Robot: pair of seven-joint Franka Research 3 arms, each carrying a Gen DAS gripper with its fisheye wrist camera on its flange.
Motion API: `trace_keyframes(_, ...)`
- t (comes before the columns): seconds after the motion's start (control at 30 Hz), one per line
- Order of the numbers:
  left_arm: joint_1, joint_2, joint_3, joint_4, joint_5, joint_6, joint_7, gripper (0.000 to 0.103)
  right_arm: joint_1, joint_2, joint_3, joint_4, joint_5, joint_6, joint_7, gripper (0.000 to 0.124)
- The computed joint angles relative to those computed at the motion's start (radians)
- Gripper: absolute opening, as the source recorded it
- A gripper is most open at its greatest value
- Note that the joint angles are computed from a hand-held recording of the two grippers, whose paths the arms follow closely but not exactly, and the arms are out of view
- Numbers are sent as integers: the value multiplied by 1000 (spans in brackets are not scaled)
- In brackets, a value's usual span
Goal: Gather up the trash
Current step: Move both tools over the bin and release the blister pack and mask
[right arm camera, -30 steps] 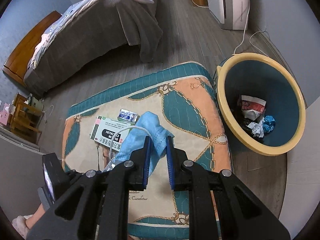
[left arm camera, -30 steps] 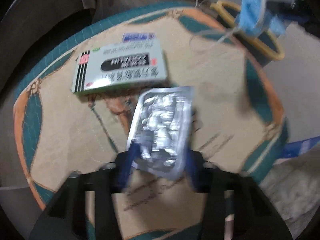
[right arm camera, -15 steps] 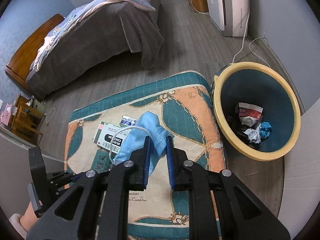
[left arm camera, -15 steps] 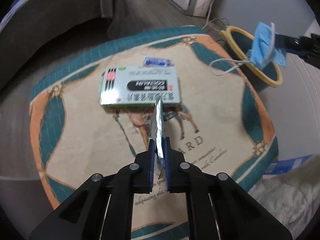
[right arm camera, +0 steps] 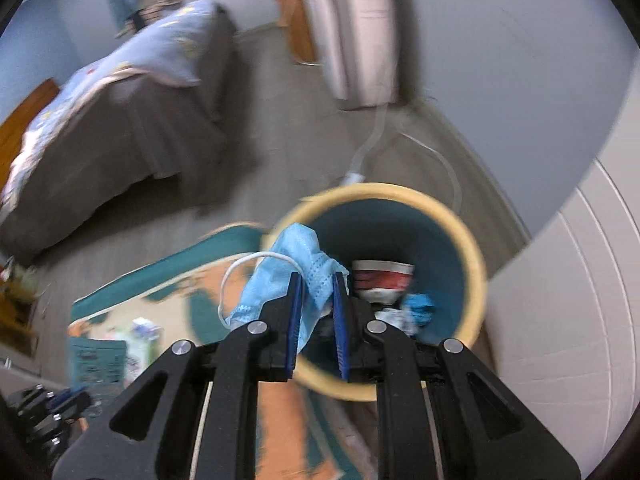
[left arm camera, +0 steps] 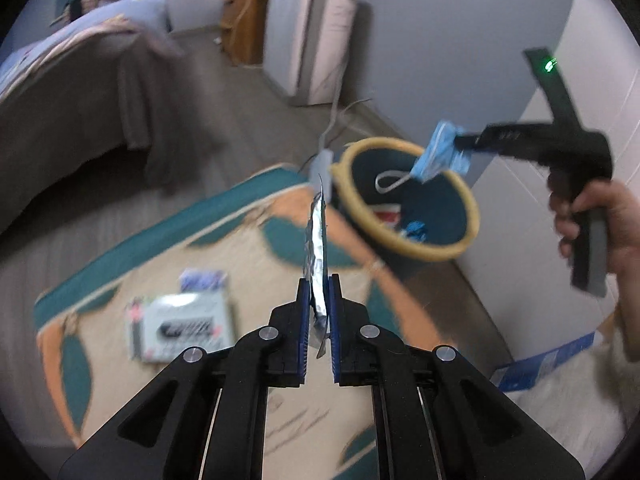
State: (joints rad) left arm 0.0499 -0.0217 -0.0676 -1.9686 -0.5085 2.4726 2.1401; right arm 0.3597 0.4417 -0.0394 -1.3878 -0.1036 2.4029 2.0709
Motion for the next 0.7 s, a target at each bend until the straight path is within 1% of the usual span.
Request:
trace_keyframes(0.1, -23, 99, -35, 109, -12, -9, -4, 10, -16, 7, -18, -15, 2, -15, 34, 15)
trace_keyframes(0.17, -27, 157, -62, 171, -7, -11, -9, 10, -20, 11, -25, -23, -5, -18, 50, 15)
trace_keyframes(0.3, -40, 272, -115, 289, 51, 8, -38, 10, -22, 12, -35, -40, -20, 3, 92, 16)
trace_keyframes(0.33, -41, 312, -133, 333, 49, 15, -42, 10, -23, 10, -37, -46, -26, 11, 99, 17)
trace_keyframes(0.37, -33, 329, -147, 348, 44, 22, -40, 12, -24, 8, -37, -49, -29, 15, 103, 18)
trace_keyframes(0.4, -31, 351, -159, 373, 47, 23, -49, 16, -26, 9, -38, -51, -32, 15, 106, 20)
trace_keyframes(0.43, -30, 373, -165, 395, 59, 20, -62, 20, -27, 5, -38, -57, -34, 16, 109, 25)
trace_keyframes(0.47, -38, 386, -161, 409, 94, 21, -89, 30, -29, 5, -37, -60, -35, 15, 109, 31)
trace_keyframes(0.5, -42, 391, -162, 412, 121, 28, -107, 39, -32, 4, -36, -62, -34, 13, 108, 35)
trace_keyframes(0.53, -31, 386, -174, 400, 117, 38, -100, 44, -35, 2, -33, -65, -31, 13, 106, 41)
trace_keyframes(0.57, -23, 381, -182, 391, 116, 44, -97, 56, -39, 2, -30, -66, -26, 16, 100, 47)
trace_keyframes(0.6, -17, 366, -185, 367, 117, 60, -97, 71, -40, 1, -27, -68, -23, 20, 95, 49)
trace_keyframes(0.63, -15, 358, -185, 355, 122, 72, -103, 78, -39, 2, -28, -65, -25, 20, 96, 55)
trace_keyframes(0.67, -8, 340, -184, 330, 122, 88, -103, 88, -38, 3, -28, -62, -25, 22, 98, 62)
trace_keyframes(0.7, -6, 318, -177, 301, 132, 107, -112, 91, -37, 2, -26, -62, -23, 26, 99, 66)
